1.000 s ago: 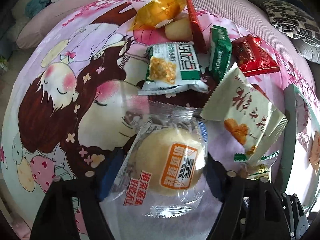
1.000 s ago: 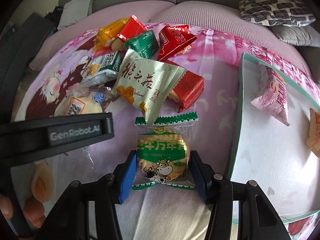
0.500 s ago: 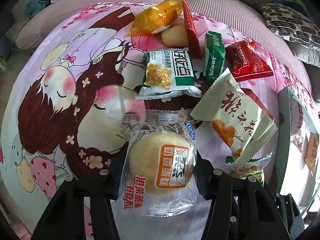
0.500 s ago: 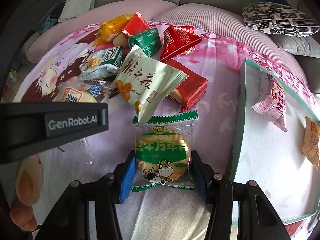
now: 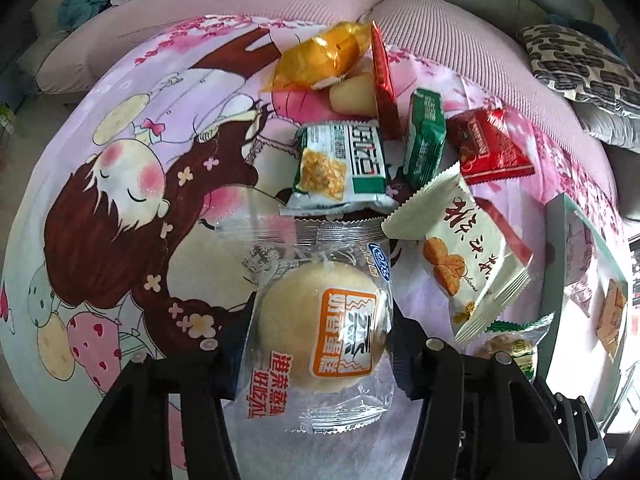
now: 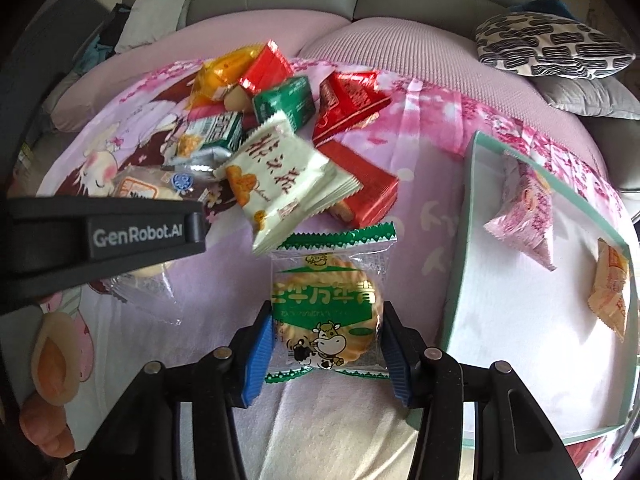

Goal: Organize snacks
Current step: 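Carry the bun and biscuit pack over the tray with both grippers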

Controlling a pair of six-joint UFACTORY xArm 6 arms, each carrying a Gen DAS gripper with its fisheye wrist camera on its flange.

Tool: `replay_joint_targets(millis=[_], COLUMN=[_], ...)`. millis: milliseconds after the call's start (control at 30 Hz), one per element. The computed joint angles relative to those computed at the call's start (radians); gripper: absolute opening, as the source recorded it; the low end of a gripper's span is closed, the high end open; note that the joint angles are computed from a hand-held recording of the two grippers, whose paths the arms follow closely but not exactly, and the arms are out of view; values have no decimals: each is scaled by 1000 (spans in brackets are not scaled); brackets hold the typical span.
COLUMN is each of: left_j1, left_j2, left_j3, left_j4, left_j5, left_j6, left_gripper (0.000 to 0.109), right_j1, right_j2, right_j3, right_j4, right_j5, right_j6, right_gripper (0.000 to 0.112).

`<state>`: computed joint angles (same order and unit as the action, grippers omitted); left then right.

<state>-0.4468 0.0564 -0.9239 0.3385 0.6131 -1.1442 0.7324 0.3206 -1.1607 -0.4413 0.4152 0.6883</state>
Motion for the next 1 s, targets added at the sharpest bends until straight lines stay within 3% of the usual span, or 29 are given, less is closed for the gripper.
replay_joint_targets(millis=[500,767,1000], left_j1=[-15,-35,-75], left_j2=[-144,-98,-56], left_j3=[75,23,-24], left_j4=[136,148,141], left_j5=[-4,11,-25], left_j6=[-127,-131,-92], left_gripper=[57,57,57], right_j1=[-26,-31,-105], right_j2=[-127,-137,-198], right_j3=[71,78,122], right_j4=[-179,-151,-196], right_j5=[-28,-28,-25], right_j6=[188,170,269], right_gripper=[53,53,53])
